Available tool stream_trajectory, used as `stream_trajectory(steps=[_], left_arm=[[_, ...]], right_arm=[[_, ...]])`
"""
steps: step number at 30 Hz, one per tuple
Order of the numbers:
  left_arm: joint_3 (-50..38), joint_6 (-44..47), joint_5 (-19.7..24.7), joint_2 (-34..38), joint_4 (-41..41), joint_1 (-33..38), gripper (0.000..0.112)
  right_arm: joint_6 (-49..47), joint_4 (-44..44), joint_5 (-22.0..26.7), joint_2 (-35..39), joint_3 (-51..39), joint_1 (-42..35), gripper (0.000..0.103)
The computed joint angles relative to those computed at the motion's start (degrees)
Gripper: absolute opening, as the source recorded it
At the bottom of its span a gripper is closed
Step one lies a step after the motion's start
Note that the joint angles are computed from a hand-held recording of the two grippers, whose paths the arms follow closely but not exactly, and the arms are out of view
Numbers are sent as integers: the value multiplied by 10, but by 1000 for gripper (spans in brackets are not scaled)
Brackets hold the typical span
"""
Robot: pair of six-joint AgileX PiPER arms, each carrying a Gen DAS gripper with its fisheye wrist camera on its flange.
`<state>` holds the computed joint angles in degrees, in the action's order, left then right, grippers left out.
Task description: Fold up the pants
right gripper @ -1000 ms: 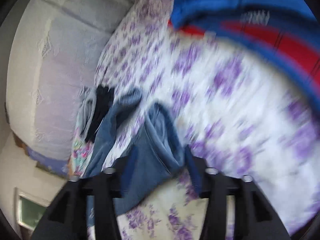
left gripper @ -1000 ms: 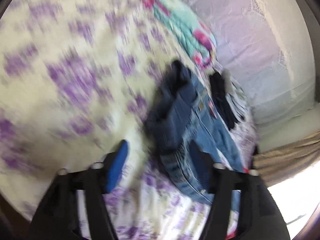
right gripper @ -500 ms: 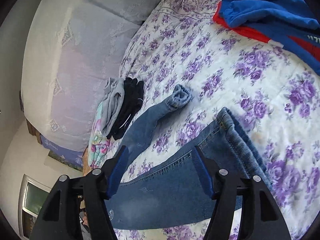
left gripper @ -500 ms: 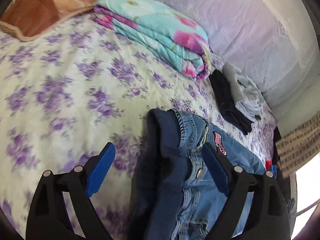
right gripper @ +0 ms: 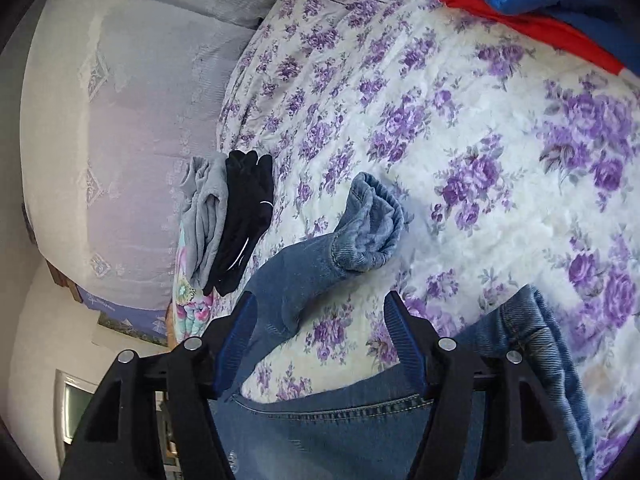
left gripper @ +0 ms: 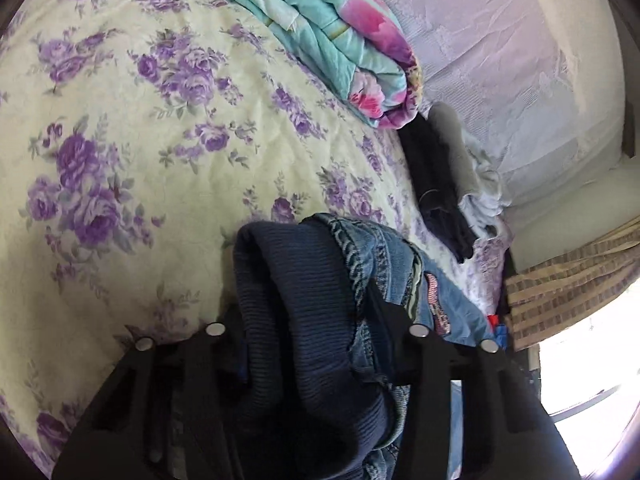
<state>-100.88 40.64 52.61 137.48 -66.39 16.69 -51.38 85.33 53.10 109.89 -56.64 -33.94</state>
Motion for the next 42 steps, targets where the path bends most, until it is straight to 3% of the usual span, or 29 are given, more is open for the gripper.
stream_trajectory(steps=[3,8,10,12,15,21,24,26,28,31,32,33,35,40,42], left_arm=[[1,8,-1,2,-8,-1,43],[-4,21,13,11,-27,6,43],[2,26,11,8,-28,6,43],[4,31,14,8,-31,9,43],[-3,25,22,10,-32,11,42],[-44,20,50,1,-42,9,35],[-64,20,51,11,-45,6,35],[-95,-25,62,42,-21,6,37],[-128,-63,97,78,-32,18,37],[-113,-58,90,70,-39,24,39],[-99,-52,73,59,-31,22,43],[-93,-48,68,54,-28,21,44],[-101,-58,64,56,-13,16,48],[-131,-93,62,61,33,1,51],[-141,-107,62,61,50,-3,51]], right_arm=[[24,-1,31,31,-27,17,66],[100,-27,-42,73,-118,61,68],[135,-34,-41,109,-152,69,65],[119,-11,-46,125,-160,78,16],[49,5,-84,82,-162,92,7],[-138,64,-51,-1,-175,75,6],[-53,-41,-68,60,-187,46,8],[47,-101,-54,131,-195,14,8],[63,-95,-12,140,-184,-17,8],[17,-94,-67,63,-123,-22,31],[9,-98,-84,38,-110,-28,62],[-1,-95,-116,10,-93,-33,69],[-4,-106,-147,-13,-94,-37,69],[118,-247,-99,74,-258,-10,67],[189,-310,-93,125,-326,11,55]])
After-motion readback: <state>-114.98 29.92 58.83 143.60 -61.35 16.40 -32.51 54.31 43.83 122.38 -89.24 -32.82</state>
